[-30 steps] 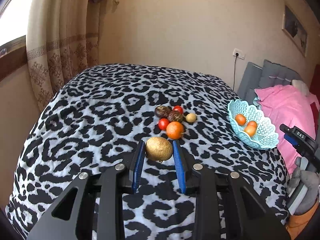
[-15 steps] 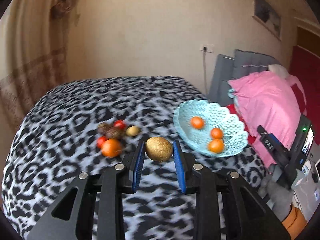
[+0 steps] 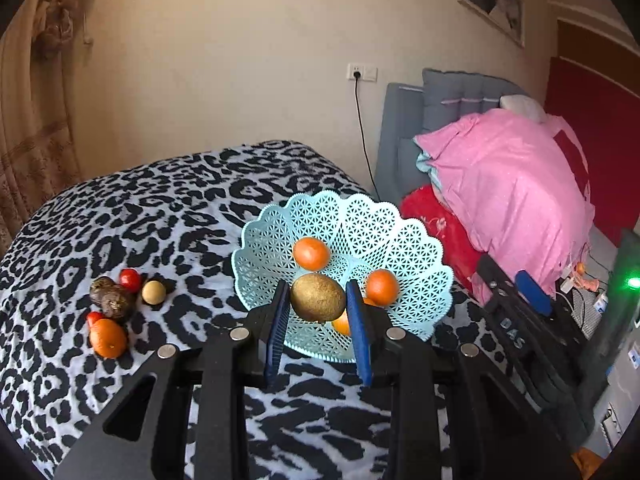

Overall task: Organize fruits
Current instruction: 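Carry the tan fruit over the blue basket and open the left gripper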

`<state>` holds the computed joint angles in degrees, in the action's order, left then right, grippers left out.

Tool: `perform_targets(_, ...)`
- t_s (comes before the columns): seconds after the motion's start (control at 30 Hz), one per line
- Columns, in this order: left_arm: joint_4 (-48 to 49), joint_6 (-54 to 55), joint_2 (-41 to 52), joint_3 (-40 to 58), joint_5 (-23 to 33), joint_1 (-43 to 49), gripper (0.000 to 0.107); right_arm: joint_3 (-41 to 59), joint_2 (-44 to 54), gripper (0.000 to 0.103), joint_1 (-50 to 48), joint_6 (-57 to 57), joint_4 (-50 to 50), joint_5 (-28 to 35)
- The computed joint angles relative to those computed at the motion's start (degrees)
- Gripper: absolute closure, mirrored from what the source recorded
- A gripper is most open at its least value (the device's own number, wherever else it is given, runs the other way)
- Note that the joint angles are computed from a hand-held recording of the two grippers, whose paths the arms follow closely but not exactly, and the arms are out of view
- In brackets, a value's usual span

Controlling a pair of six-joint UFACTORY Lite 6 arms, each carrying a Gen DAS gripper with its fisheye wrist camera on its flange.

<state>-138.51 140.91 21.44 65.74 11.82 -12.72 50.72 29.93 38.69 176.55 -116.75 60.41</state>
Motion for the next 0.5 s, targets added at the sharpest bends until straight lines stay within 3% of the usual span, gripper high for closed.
perform_targets(0.23,18.3,-19.8,6.8,6.2,0.4,1.2,0.076,0.4,0.3,0.04,-0.2,-0.1,0.3,0.0)
perform_targets(0.3,23.6,-25.9,8.2,7.8,0.5,1.4,0.062,0.5,0.4,0.04,-0.2,-0.2,0.3,0.0)
perform_targets(0.33,22.7,-25.4,8.3,7.8,0.7,1.6,0.054,0.5,0.4,0.04,-0.2,-0.1,0.3,-0.1)
perform_targets(0.5,20.3,-23.0,5.7,5.1,0.7,2.6,0.05,0.5,0.3,0.04,-0.3,0.2,0.2,-0.4)
